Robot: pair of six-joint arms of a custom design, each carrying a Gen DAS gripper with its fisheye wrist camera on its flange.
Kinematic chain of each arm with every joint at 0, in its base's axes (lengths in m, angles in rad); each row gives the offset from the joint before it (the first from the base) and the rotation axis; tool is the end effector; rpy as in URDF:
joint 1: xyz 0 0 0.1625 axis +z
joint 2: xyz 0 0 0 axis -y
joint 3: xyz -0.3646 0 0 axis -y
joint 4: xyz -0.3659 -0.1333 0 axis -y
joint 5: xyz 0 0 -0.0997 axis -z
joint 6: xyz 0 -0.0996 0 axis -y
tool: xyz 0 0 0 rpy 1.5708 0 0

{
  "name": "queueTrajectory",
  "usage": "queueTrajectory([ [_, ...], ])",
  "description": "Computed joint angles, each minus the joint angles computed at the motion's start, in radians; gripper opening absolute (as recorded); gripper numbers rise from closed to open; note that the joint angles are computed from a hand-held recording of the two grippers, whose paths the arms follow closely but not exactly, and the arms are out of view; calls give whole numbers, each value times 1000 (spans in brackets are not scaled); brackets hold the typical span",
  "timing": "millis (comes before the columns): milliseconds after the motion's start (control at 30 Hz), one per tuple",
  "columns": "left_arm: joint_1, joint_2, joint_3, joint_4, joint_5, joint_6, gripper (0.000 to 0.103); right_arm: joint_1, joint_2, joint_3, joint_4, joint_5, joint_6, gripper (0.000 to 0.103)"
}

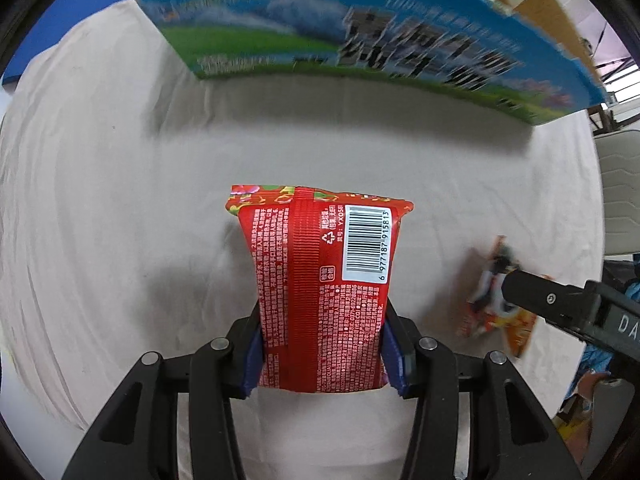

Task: Organize soft objects

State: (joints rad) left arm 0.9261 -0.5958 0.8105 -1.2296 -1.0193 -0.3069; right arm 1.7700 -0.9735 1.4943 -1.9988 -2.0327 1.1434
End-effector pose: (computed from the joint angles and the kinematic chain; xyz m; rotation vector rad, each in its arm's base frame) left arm -0.2719 -0.6703 0.1645 0.5926 2.3260 0.2968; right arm 0.2086 -0.5837 0.1839 -1.2051 -2.4251 0.2976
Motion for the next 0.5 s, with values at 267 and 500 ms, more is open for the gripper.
queueTrajectory([
  [267,29,16,21,4,16,-47,46,51,26,-80,94,-111,-16,28],
  [500,5,8,9,-11,-20,-51,46,75,44,-124,113,-99,-60,0],
])
